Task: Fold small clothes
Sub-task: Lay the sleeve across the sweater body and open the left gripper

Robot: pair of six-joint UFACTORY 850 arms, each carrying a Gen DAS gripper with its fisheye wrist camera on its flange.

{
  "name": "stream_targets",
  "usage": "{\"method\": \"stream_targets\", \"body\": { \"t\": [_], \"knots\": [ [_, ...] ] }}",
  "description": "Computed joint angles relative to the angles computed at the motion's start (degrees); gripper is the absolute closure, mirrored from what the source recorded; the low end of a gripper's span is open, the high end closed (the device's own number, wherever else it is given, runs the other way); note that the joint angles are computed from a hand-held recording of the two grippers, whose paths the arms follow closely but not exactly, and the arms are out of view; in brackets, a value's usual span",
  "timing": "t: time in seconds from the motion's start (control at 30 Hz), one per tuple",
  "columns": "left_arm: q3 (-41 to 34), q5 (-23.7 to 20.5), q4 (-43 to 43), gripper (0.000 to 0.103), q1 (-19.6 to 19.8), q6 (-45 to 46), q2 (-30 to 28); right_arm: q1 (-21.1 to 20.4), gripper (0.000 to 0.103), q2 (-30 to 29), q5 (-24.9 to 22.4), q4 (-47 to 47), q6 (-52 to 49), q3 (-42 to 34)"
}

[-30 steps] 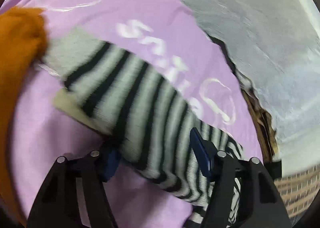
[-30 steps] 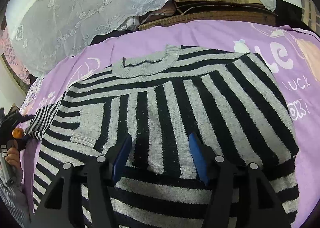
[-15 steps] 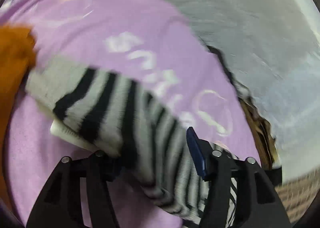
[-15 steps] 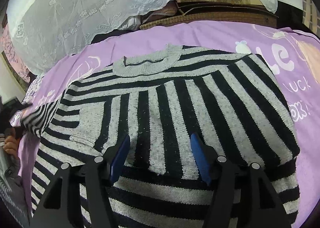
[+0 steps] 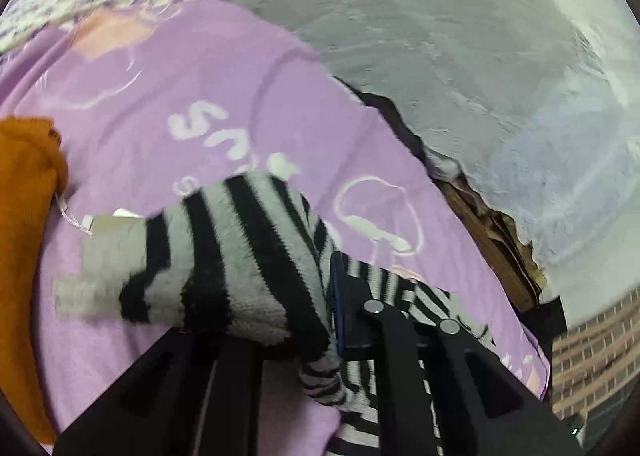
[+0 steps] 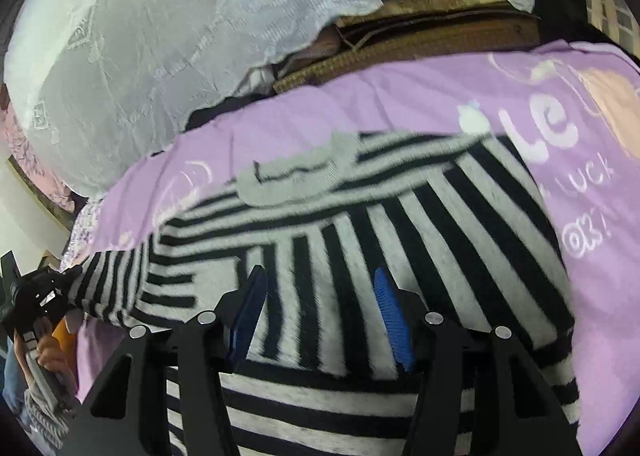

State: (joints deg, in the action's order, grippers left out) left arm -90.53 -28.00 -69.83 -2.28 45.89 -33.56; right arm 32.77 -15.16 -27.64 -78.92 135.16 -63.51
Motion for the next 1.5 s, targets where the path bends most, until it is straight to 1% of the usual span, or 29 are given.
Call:
{"method": "stream_targets", "body": {
  "t": [0.17,0.23,0.3,0.4,0.6,0.67,0.8,1.0,1.2,1.37,1.5],
  "knots": [
    [1.0,1.7,1.5,0.092,-1.7,1.0,1.7,-0.3,0.046,-0.8,2.0,-3.9,2.2,-2.3],
    [1.6,3.2,2.9,0.092,-2.7,1.4,2.6,-0.3,0.044,-1.2,2.9,-6.9,4.0,-2.8],
    [2.3,4.3,4.0,0.092,-3.6,1.8,3.4,0.1,0.039,-1.4,2.7,-8.3,4.3,-3.1],
    [3.3,5.8,5.1,0.092,-5.3,3.4,4.6,0.1,0.038,-1.3,3.3,-9.7,5.1,-2.5],
    [5.1,8.3,7.6,0.092,-9.9,5.7,6.6,-1.0,0.038,0.3,4.7,-14.4,12.2,-0.2],
    [5.0,8.4,9.1,0.092,-11.2,5.1,6.6,-1.0,0.038,0.9,4.5,-16.1,14.3,0.5],
    [4.4,8.4,14.6,0.092,-13.9,0.8,6.0,-1.1,0.037,1.7,4.0,-18.3,16.9,1.4],
    [5.2,8.4,16.1,0.092,-16.9,1.4,6.0,-1.4,0.037,2.7,3.7,-20.7,20.2,2.4],
    [6.0,8.4,17.4,0.092,-19.2,1.6,5.9,-1.5,0.037,3.1,3.5,-21.8,21.7,3.0],
    [6.4,8.3,20.2,0.092,-21.4,0.3,5.0,-1.8,0.037,3.4,3.5,-22.2,22.7,3.4],
    [6.9,9.2,23.3,0.092,-23.3,-1.3,4.4,-2.1,0.037,3.7,3.4,-22.6,23.5,3.8]
  ]
}}
